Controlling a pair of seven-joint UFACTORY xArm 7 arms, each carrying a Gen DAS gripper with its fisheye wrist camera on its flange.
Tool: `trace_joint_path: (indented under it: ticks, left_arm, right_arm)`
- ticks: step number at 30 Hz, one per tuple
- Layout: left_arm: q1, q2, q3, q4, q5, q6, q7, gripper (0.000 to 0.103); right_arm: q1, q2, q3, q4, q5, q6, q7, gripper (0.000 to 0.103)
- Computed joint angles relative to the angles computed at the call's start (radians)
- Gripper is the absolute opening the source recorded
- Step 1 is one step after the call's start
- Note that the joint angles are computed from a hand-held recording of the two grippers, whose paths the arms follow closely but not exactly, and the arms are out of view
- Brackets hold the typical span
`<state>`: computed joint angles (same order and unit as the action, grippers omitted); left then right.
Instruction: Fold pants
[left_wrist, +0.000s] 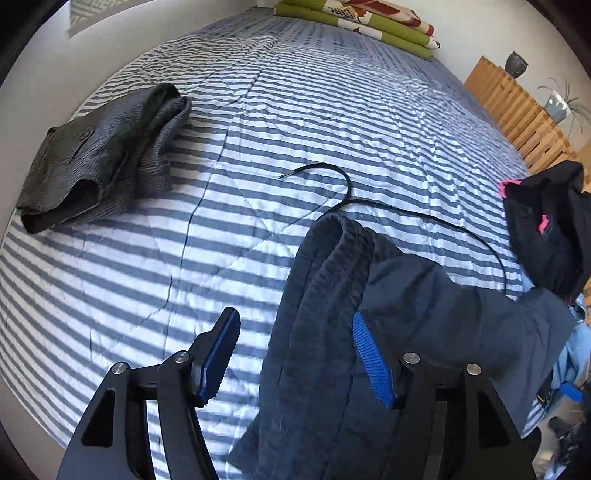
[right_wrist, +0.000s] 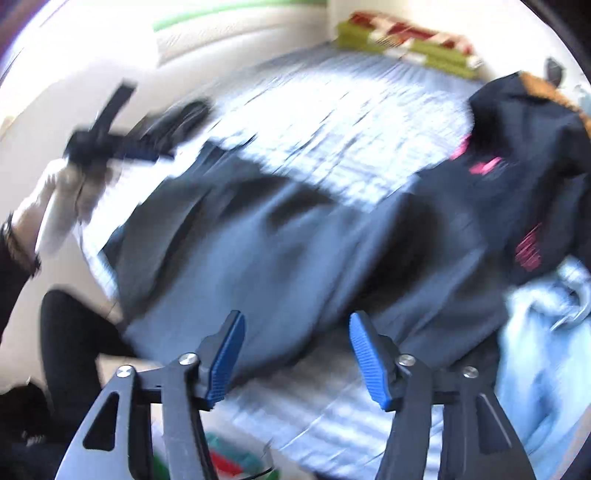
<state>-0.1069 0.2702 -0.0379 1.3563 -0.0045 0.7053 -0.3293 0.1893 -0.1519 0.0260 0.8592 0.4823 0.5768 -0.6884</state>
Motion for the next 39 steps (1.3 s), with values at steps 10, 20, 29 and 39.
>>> trace_joint_path:
  ticks: [10,20,29,39]
  left_arm:
    - [-0.029,0.158,-0.005,0.155,0.010,0.072,0.057,0.010]
    - [0.055,-0.109,-0.028,-0.108,-0.203,-0.057,0.182,0.001]
    - [0.070,-0.081,-0.039,-0.155,-0.389,-0.014,0.281,0.060]
    - [0.046,-0.135,-0.021,-0.066,-0.338,-0.017,0.240,0.006]
  right_arm:
    - [-0.036,0.366,0.062,0.375,-0.211,0.070,0.082,0.072]
    - [-0.062,0.354,0.092,0.318,-0.215,0.005,0.139,0.003]
    - [-0.070,0.279,0.070,0.256,-0.223,0.000,0.148,0.003]
    - [-0.064,0.225,0.052,0.289,-0.273,-0.046,0.228,0.002]
